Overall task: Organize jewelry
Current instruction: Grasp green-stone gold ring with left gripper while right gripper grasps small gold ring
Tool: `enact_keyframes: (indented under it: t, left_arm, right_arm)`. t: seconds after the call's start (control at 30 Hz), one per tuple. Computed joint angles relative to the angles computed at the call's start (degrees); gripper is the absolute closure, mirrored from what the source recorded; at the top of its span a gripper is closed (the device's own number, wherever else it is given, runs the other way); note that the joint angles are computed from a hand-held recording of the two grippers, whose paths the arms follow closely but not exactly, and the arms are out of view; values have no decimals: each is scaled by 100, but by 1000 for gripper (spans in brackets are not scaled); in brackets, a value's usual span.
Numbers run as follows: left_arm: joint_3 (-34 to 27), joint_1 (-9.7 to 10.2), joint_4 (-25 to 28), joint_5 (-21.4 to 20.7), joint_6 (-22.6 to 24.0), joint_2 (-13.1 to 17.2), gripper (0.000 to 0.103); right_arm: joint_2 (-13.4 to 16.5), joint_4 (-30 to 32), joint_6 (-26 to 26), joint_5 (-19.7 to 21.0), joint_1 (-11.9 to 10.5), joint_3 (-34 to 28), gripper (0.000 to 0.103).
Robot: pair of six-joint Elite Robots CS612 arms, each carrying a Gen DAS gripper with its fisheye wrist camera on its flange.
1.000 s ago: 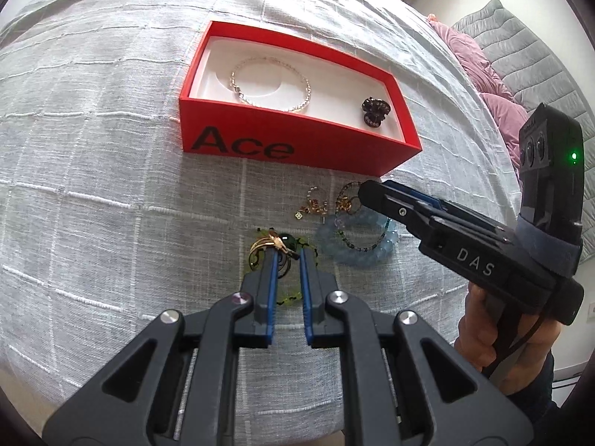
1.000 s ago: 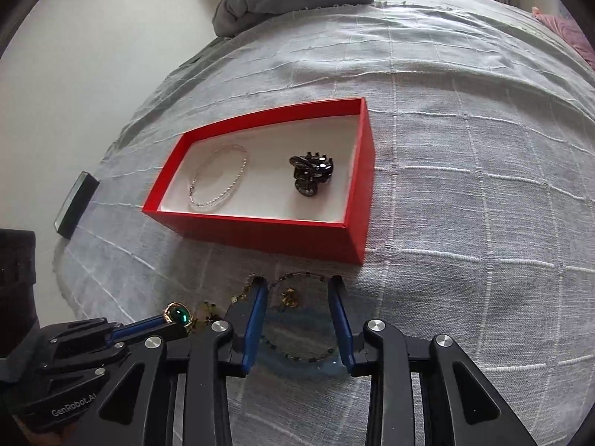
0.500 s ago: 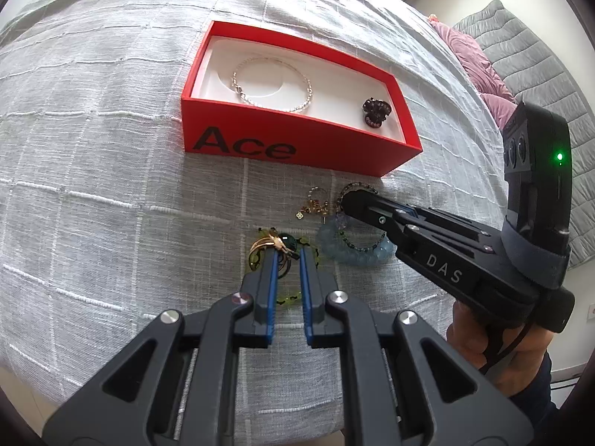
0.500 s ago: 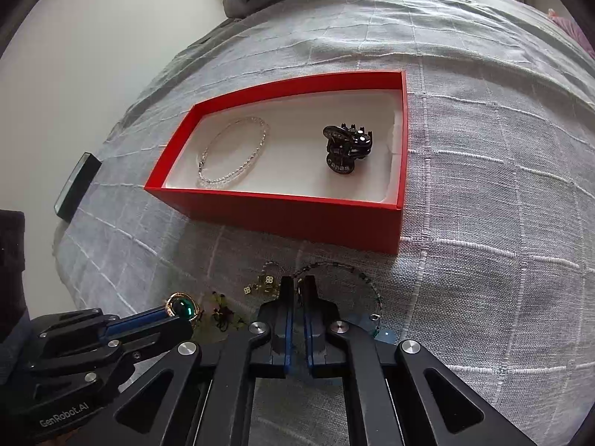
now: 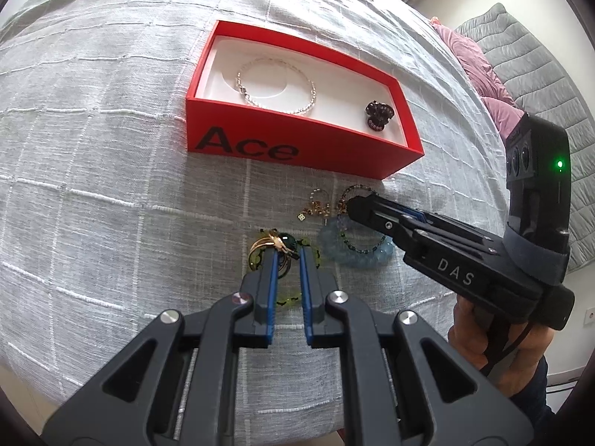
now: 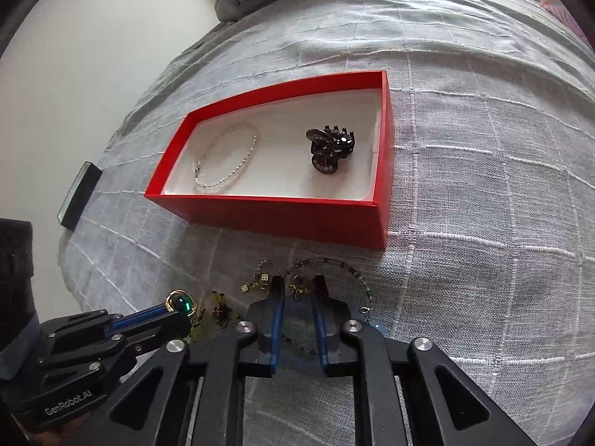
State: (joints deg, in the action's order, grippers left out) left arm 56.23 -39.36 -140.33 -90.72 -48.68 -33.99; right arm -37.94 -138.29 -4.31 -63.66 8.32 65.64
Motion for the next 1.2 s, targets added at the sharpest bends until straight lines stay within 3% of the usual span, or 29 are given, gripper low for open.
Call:
enact_keyframes:
  t: [0.13,0.23,0.27,0.3,0.73,0.87,0.97,1.1,1.13,1.2]
  left_arm:
    - [9,2,11,-4,21,-8,90]
    - [14,-3,12,7,8,-10,90]
    - [13,-4,9,11,4,-9,90]
    - [10,-6,5,16,0,-7,90]
    - [77,11,-126,33,-43,-37,90]
    - [50,14,-85,23,-33,-24,90]
    - [-34,9,-8,-3,-24,15,90]
    - [-15,9,-3,-4,-10,7,90]
    - [-13,10,-2,-5,-11,6,90]
    - [-12,10,-9,1,-22,4,90]
  right_arm:
    - [8,-136,6,-59,22,15,77]
    - [21,-224,-136,-340,90,13,77]
    - [28,-223,-197,-407,108,6,82]
    - [30,-229,-246,-420,117,7,95]
    - [-109,-427,-140,60,-3,140,100]
    - [-88,-340,-226,-50,27,120,98]
    - [-23,-142,-197,-39,33,45,80]
    - [13,-184,-240,-169,71,28,77]
    - [19,-232,-299,-286,99,26,77]
    - [27,-274,-401,-471,142,21,98]
